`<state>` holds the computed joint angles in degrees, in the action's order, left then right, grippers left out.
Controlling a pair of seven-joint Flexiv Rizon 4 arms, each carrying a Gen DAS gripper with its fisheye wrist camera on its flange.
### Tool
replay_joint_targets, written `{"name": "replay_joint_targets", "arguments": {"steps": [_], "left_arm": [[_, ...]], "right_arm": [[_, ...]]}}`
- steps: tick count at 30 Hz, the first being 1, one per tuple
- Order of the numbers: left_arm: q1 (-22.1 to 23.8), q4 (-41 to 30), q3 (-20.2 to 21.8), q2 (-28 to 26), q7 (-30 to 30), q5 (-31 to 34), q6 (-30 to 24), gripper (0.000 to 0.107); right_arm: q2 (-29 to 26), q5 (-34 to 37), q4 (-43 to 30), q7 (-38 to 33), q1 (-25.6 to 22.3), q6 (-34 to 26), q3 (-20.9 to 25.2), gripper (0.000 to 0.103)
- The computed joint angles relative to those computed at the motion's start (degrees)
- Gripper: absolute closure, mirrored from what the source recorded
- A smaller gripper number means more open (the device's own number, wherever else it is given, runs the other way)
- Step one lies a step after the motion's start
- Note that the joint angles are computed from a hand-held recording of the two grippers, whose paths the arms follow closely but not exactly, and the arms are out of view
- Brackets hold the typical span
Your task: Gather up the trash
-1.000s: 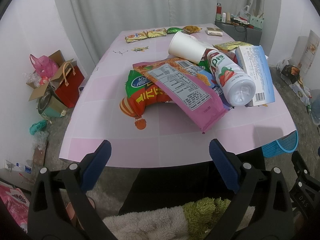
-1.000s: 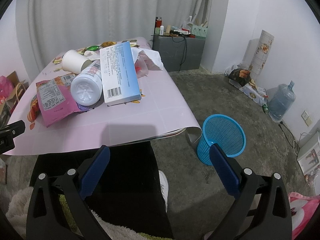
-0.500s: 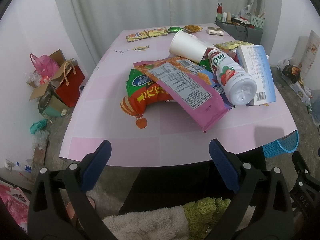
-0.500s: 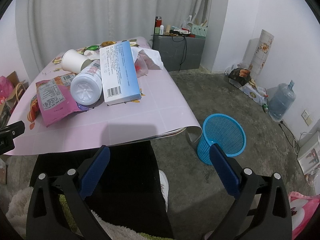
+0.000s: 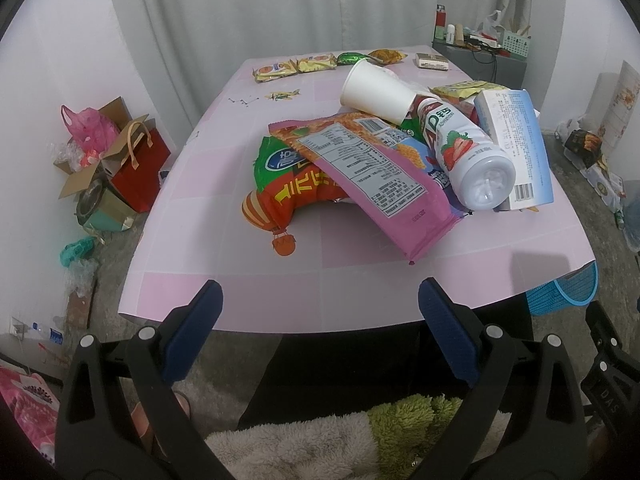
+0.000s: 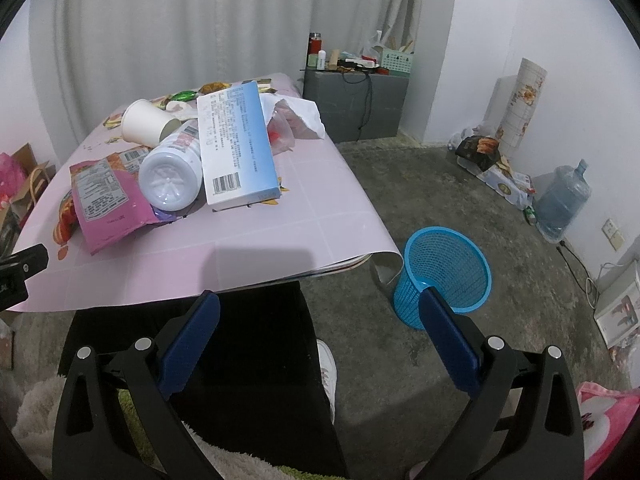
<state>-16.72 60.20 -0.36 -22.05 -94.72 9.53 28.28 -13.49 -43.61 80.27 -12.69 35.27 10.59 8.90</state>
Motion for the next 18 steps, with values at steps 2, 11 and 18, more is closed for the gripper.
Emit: {"name": "replay_joint_targets", "arguments": {"steps": [2,11,18], "left_arm": [[0.0,0.0,0.0,0.0,0.0,0.0,-0.1,0.013],[1.2,-0.4,0.1,-0.6,0.1,-1.0,1.0,0.013],[0.4,-10.5,1.1,-7.1,-0.6,0.2,-4.6,0.013]], "right_arm": [[0.0,0.0,0.0,0.1,0.0,-0.1,0.0,0.006],[-1.1,1.1,-1.7,-1.2,-0.2,-1.1,-0.5,0.006],[-2.1,2.1,-3.0,-3.2,-0.9,0.6,-1.2,0.006]]}}
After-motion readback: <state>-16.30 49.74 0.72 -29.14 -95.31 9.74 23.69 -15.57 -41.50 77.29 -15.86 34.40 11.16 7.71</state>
